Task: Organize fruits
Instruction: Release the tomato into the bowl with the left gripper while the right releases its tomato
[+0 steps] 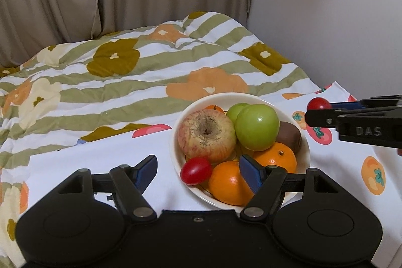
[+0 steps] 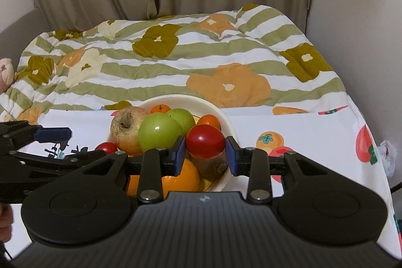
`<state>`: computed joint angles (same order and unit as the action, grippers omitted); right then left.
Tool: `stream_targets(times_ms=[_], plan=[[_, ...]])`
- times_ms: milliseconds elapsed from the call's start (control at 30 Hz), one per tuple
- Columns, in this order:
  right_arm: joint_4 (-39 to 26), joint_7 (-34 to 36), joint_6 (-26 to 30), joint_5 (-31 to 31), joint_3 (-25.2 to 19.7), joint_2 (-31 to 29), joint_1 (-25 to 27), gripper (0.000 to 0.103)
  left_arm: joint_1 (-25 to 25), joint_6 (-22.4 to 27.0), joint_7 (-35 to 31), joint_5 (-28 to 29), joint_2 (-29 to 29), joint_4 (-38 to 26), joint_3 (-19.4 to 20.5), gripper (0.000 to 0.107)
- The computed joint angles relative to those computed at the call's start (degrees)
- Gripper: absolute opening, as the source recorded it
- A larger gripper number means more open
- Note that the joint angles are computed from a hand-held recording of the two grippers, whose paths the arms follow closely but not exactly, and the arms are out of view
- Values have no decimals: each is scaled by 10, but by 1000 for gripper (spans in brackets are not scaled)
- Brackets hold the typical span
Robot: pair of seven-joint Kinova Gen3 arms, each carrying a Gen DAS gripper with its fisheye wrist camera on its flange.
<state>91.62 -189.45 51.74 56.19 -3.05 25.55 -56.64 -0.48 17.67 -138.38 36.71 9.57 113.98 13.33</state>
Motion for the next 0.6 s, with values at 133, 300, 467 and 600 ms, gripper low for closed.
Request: stream_targets(times_ms=[133,300,467,600], plan=[[16,14,-44,9,1,0,18,49,13,1,32,-24,-2,-1,-14,76],[29,36,-88,11,8,8,30,49,44,-16,105,-94,-6,4,-36,76],[39,44,-119,6,17,11,32,50,66,-31,183,-164,-9,11,-50,76],[44,34,-116,20,28,12,17,79,85,-38,251,-217,-13,16,-63,76]])
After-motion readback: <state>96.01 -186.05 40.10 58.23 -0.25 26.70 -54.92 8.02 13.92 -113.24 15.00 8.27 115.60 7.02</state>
